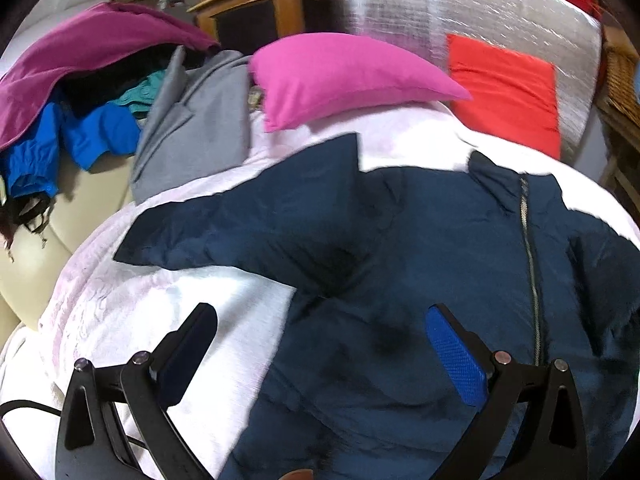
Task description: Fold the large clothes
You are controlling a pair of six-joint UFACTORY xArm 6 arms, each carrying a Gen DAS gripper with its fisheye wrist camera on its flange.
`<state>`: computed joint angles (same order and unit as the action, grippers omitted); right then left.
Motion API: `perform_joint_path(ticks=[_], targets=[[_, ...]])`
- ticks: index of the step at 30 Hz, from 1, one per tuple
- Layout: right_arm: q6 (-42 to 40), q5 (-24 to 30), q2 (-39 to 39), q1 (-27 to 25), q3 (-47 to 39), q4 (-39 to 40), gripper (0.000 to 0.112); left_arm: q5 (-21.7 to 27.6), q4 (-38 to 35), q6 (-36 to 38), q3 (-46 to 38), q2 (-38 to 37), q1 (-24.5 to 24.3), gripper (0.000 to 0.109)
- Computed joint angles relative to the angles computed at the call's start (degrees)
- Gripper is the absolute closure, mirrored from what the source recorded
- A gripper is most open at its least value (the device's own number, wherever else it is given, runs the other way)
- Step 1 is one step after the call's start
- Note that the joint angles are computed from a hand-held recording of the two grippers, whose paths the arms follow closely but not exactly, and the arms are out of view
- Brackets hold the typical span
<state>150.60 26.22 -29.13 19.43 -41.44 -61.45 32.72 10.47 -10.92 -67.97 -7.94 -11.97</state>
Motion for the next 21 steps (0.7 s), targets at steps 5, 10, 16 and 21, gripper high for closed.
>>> perform_joint_path(ticks=[5, 10, 16, 21], targets=[[-21.1, 14.1, 6.9, 7.0, -13.4, 4.8, 0.081, 0.4, -1.5, -1.5, -2.1, 1.2, 3.4, 0.006], [-43.7, 19.0, 19.9, 12.0, -31.0, 7.7, 0.081, 1.3, -2.6, -3.1, -3.9, 2.3, 6.2, 0.006], [-65.8, 17.8, 35.3, 16.7, -45.7, 18.9, 0.081, 1.4, -3.5, -3.4, -4.8, 2.8, 8.3, 0.006], [-75.2, 9.3, 39.1, 16.4, -43.6, 34.8, 0.051, 1.0, -3.7, -1.7, -4.6, 3.0, 8.4, 0.006]])
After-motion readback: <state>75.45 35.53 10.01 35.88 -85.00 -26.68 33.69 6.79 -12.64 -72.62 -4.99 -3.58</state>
